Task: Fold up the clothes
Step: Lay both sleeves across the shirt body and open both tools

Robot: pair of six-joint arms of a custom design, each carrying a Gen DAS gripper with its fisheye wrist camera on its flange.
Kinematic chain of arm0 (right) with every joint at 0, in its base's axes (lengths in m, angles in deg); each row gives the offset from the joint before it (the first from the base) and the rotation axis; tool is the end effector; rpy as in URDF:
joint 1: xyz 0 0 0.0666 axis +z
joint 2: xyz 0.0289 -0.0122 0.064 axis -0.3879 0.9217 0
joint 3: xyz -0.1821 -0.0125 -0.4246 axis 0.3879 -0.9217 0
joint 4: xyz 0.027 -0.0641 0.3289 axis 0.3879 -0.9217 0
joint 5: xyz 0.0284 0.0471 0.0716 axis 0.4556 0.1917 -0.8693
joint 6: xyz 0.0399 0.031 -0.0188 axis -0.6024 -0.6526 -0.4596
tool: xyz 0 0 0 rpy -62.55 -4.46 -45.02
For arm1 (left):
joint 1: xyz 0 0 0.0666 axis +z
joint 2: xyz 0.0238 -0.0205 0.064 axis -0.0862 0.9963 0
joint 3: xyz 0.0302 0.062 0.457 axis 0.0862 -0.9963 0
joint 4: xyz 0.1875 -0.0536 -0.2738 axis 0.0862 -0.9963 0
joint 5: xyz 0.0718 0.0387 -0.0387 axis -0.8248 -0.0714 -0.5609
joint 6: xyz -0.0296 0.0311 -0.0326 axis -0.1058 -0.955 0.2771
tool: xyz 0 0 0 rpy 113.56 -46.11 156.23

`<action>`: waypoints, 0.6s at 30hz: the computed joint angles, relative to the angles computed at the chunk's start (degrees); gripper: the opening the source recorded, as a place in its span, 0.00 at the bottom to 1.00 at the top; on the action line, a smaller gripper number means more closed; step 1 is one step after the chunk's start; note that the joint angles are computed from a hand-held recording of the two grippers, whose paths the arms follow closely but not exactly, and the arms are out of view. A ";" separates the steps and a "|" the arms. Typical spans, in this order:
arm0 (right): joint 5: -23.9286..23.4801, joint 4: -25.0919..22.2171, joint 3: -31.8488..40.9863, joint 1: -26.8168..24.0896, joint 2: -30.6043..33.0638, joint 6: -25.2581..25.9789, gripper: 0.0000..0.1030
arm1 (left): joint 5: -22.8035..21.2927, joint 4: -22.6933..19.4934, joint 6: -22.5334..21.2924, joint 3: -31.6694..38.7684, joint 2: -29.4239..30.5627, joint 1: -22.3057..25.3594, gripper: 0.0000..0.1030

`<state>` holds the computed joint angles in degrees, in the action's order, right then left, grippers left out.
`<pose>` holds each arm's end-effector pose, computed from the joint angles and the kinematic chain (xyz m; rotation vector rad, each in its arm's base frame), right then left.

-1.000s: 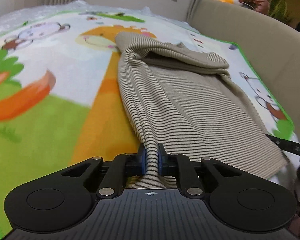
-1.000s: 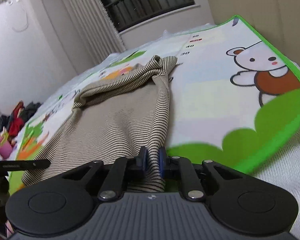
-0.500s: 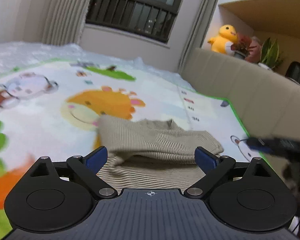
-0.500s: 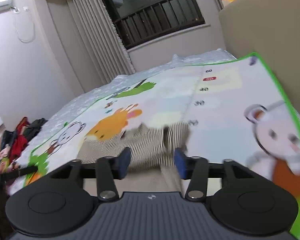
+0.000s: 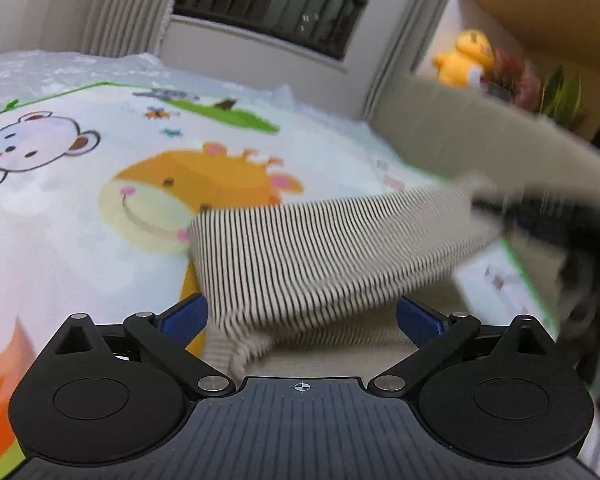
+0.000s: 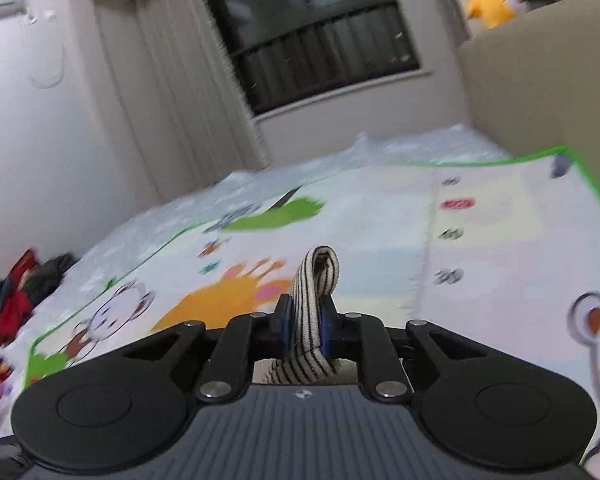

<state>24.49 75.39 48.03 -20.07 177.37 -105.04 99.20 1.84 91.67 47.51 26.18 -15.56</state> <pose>0.5286 0.0231 0.3088 0.3640 1.9685 0.2254 0.5993 -0.1303 0.2793 0.3579 2.1170 -0.7198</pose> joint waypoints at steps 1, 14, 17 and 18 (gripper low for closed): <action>0.64 -0.64 -0.19 -0.34 0.74 -0.11 0.13 | 0.50 1.28 1.65 0.55 0.25 -0.04 1.00; 8.99 -0.17 -7.50 2.34 -0.47 2.11 0.30 | -5.95 -8.83 -1.34 11.50 9.75 -1.93 1.00; 8.82 2.67 -7.17 4.08 -0.17 2.57 0.52 | -7.56 -8.47 -2.68 11.09 9.57 -2.44 1.00; 8.11 2.39 -6.53 4.30 0.27 2.76 0.55 | -7.53 -8.48 -2.64 11.03 9.49 -2.40 1.00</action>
<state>32.60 77.77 41.49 -15.77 177.64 -102.28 91.67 -6.64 89.03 58.54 35.67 -17.97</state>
